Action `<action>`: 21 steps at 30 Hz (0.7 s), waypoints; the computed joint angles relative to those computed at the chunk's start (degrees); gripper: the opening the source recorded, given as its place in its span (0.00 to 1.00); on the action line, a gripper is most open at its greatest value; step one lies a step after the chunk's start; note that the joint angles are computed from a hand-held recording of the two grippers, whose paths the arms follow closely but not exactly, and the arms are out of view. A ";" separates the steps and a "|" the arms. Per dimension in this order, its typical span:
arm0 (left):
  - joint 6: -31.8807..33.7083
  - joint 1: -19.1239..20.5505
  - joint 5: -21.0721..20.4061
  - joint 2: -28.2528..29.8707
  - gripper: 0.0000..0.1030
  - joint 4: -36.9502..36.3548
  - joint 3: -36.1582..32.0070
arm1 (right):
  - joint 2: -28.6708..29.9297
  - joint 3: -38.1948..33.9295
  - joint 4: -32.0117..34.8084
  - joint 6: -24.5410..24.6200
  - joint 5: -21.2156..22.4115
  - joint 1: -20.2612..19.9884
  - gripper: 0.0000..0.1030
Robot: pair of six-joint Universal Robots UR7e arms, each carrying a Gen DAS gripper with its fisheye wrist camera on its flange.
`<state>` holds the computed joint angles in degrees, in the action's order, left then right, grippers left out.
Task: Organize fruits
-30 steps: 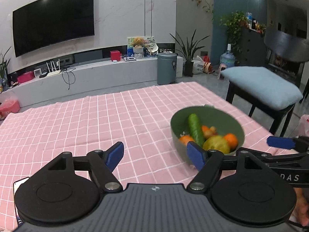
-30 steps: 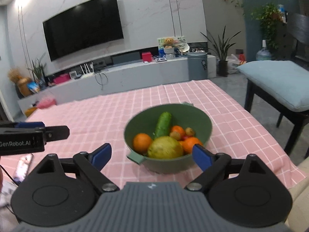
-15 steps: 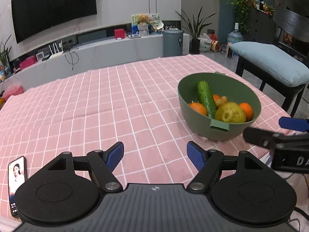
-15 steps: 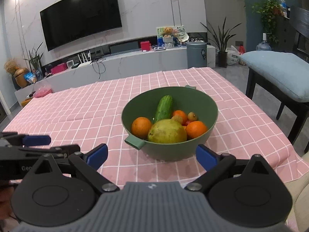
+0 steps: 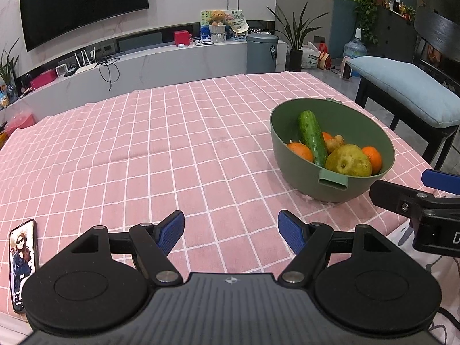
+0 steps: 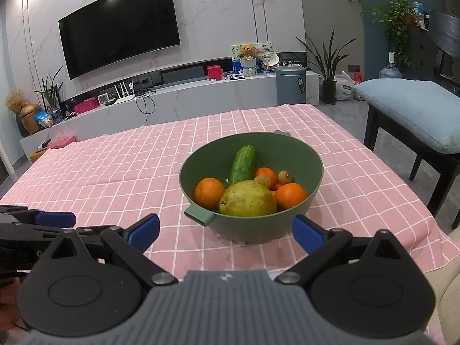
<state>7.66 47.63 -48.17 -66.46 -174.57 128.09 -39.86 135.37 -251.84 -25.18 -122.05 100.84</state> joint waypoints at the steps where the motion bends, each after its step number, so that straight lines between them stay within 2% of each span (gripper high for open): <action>1: -0.03 0.08 -0.05 0.03 0.85 0.27 -0.13 | 0.04 -0.07 0.03 -0.04 -0.04 0.03 0.92; 21: -0.38 0.18 -0.24 -0.02 0.85 1.24 -0.51 | 0.22 -0.27 0.16 -0.30 0.01 -0.06 0.92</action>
